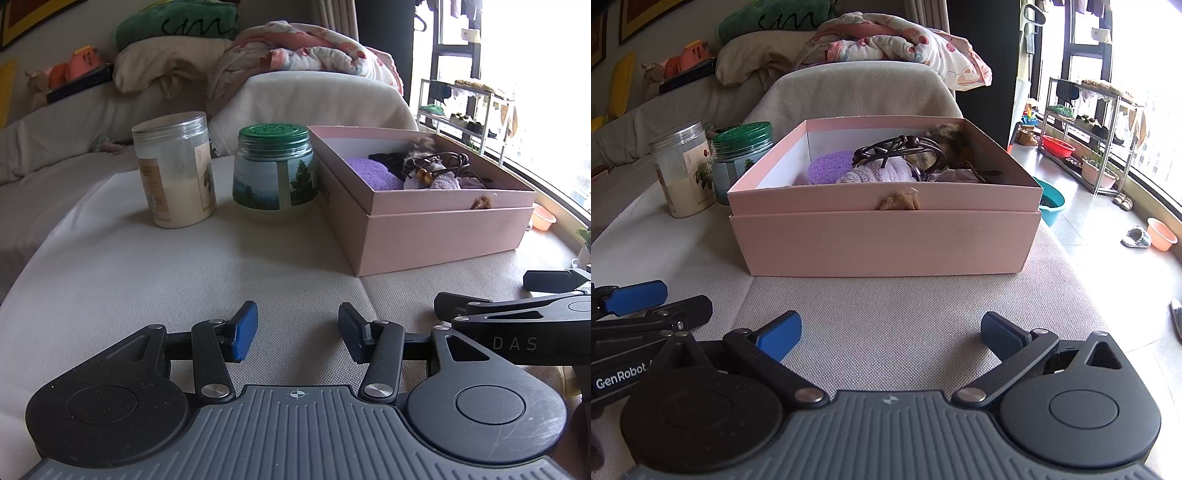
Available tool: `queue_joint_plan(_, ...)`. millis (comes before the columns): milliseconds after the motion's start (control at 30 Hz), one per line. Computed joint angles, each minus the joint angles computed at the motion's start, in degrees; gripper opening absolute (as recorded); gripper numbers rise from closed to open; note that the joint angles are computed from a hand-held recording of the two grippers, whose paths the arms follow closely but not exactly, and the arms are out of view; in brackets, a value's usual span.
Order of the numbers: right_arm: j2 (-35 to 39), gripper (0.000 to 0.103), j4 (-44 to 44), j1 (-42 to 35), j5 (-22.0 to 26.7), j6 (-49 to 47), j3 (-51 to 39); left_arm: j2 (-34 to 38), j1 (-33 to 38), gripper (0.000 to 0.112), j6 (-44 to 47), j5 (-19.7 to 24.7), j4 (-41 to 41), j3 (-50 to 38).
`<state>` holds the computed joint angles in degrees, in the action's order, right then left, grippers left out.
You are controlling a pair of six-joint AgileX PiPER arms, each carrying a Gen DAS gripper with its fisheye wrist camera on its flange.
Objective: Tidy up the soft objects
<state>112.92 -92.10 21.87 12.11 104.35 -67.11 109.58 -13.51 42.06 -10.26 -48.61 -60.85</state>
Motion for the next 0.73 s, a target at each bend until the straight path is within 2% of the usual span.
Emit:
queue_joint_plan(467,0.0,0.103,0.2,0.0,0.0,-0.3,0.0,0.0,-0.1,0.054,0.5,-0.1,-0.6,0.0)
queue_joint_plan(600,0.0,0.103,0.3,0.0,0.0,-0.4,0.0,-0.1,0.2,0.054,-2.7,0.4,2.6,0.0)
queue_joint_plan(733,0.0,0.103,0.4,-0.1,0.0,-0.5,0.0,-0.1,0.1,0.054,-2.6,0.4,2.4,0.0)
